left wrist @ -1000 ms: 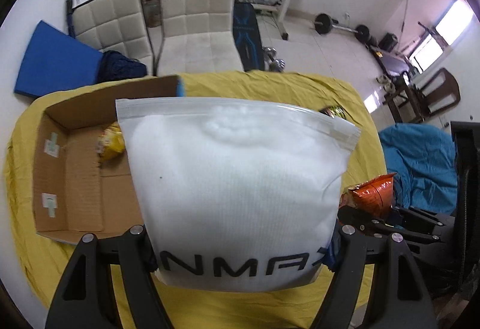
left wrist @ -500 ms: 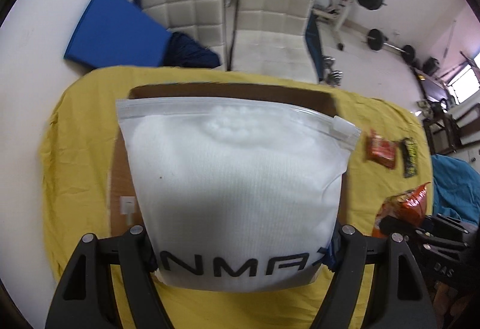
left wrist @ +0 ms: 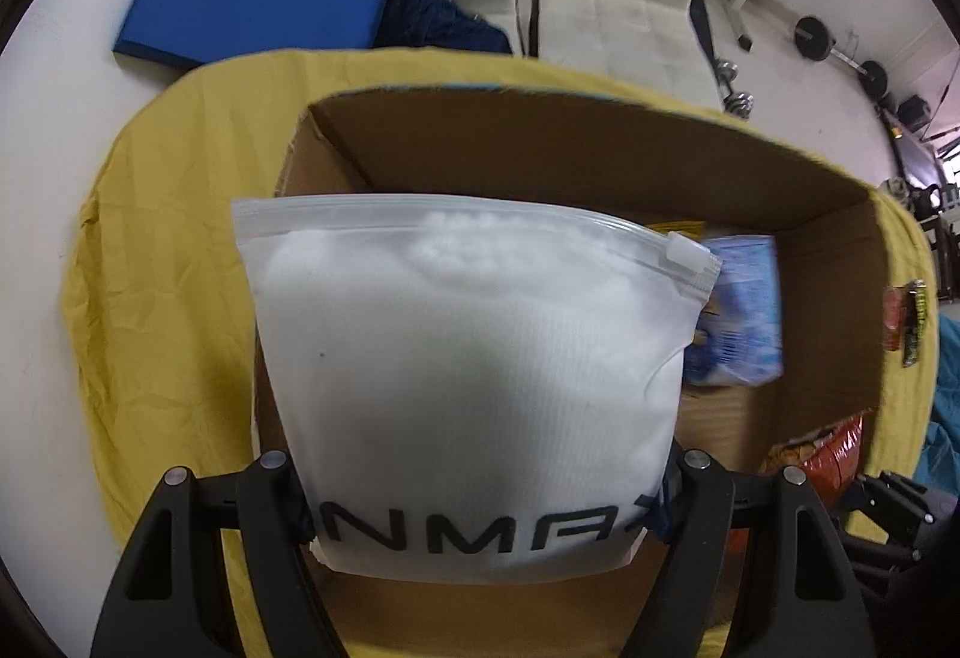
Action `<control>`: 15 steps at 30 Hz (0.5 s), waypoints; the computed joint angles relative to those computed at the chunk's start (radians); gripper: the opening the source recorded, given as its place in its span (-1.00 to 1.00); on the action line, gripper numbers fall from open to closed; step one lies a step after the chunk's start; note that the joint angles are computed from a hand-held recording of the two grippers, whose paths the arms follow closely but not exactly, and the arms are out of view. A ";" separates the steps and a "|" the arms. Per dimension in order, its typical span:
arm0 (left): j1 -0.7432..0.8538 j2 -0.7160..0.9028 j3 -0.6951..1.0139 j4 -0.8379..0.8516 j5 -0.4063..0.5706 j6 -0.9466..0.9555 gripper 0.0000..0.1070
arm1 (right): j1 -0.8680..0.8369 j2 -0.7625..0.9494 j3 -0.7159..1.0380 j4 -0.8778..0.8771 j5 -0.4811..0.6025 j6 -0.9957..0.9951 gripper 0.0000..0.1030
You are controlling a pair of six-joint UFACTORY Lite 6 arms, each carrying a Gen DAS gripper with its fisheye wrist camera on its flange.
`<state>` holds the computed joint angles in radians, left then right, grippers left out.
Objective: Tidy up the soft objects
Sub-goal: 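Carry the NMAX pouch and orange chip bag over the box and lower them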
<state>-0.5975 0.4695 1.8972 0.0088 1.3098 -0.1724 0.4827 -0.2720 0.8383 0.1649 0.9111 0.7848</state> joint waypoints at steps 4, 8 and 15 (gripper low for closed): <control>0.019 0.079 0.021 -0.011 -0.011 0.027 0.40 | -0.005 0.086 -0.034 0.030 -0.069 -0.026 -0.22; 0.035 0.150 0.053 -0.025 -0.014 0.044 0.40 | -0.009 0.156 -0.061 0.059 -0.118 -0.056 -0.22; 0.017 0.271 0.122 -0.037 0.000 0.066 0.40 | -0.001 0.260 -0.075 0.108 -0.169 -0.104 -0.21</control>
<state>-0.5802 0.7404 2.0197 -0.0279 1.3095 -0.1069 0.4816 -0.0118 0.7632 0.2727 0.7421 0.6809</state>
